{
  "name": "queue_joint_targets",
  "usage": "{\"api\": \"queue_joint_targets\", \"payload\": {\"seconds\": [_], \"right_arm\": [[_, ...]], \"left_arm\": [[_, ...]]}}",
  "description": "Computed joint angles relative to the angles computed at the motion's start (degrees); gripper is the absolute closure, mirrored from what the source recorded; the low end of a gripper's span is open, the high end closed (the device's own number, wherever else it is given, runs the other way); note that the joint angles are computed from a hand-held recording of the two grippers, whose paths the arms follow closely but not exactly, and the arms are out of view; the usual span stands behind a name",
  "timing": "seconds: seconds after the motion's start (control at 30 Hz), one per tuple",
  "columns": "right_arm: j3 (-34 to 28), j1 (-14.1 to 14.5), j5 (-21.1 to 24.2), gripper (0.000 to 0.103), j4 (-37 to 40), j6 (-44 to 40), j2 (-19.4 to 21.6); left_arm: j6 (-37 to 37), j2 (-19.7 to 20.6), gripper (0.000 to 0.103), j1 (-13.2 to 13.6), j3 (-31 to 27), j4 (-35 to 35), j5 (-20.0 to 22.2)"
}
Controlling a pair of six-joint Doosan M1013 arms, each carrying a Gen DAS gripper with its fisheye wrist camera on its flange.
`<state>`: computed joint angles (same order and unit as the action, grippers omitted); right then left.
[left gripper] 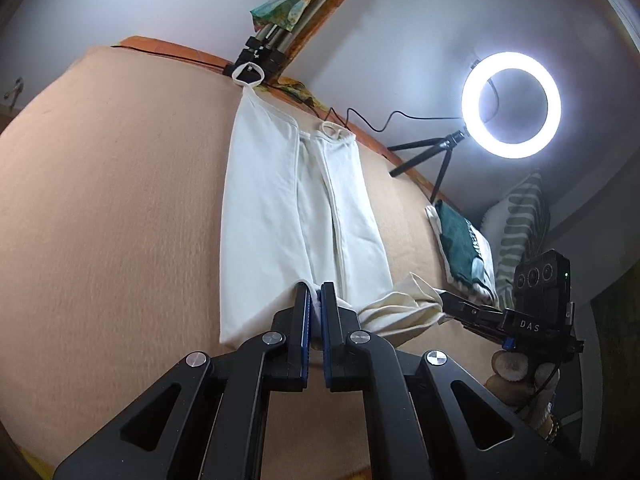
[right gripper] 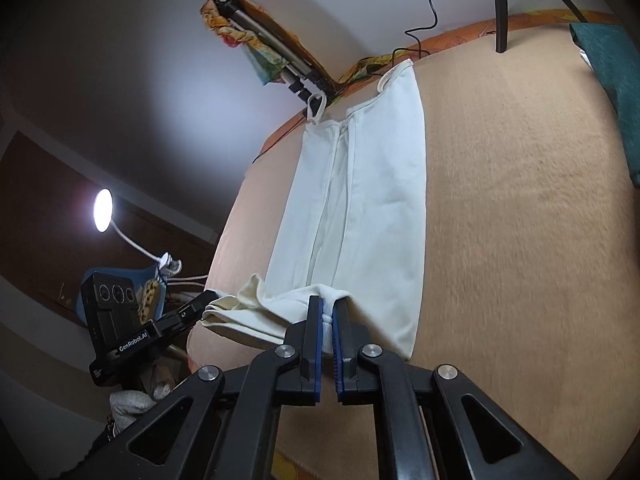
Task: Fold small clothes
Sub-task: 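Grasp the hem end with both grippers and fold it toward the straps, then lay the folded hem flat and open both grippers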
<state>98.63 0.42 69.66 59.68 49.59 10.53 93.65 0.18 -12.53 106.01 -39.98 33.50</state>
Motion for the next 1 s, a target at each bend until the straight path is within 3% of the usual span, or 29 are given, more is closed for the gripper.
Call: {"api": "queue_joint_targets", "payload": {"seconds": [0.33, 0.6, 0.7, 0.77, 0.8, 0.87, 1.0], "right_arm": [[-5.4, 2.7, -3.0, 0.101, -2.6, 6.7, 4.9], [-7.2, 3.4, -3.5, 0.101, -4.4, 9.5, 7.2], [-7.5, 3.6, -3.2, 0.094, -4.9, 9.0, 7.3], [-7.5, 3.6, -3.7, 0.079, -5.9, 8.8, 7.0], [-7.3, 3.5, -4.3, 0.064, -5.9, 8.4, 6.6], [-6.7, 3.4, -6.3, 0.064, -6.2, 6.9, 5.6], [-5.7, 3.3, -7.2, 0.072, -5.4, -0.3, 3.5]], "left_arm": [[-4.5, 4.9, 0.100, 1.1, -3.8, 4.5, 0.5], [-7.6, 6.5, 0.100, 1.3, -4.8, 7.3, 1.2], [-10.6, 6.8, 0.092, 1.2, -5.6, 10.3, 2.2], [-10.9, 6.7, 0.090, 1.5, -5.7, 10.1, 1.7], [-10.6, 6.2, 0.090, 1.6, -5.4, 10.1, 0.9], [-11.1, 5.4, 0.089, 1.4, -5.3, 11.9, -0.1], [-7.2, 3.4, 0.089, 0.5, -4.6, 13.7, -1.5]]}}
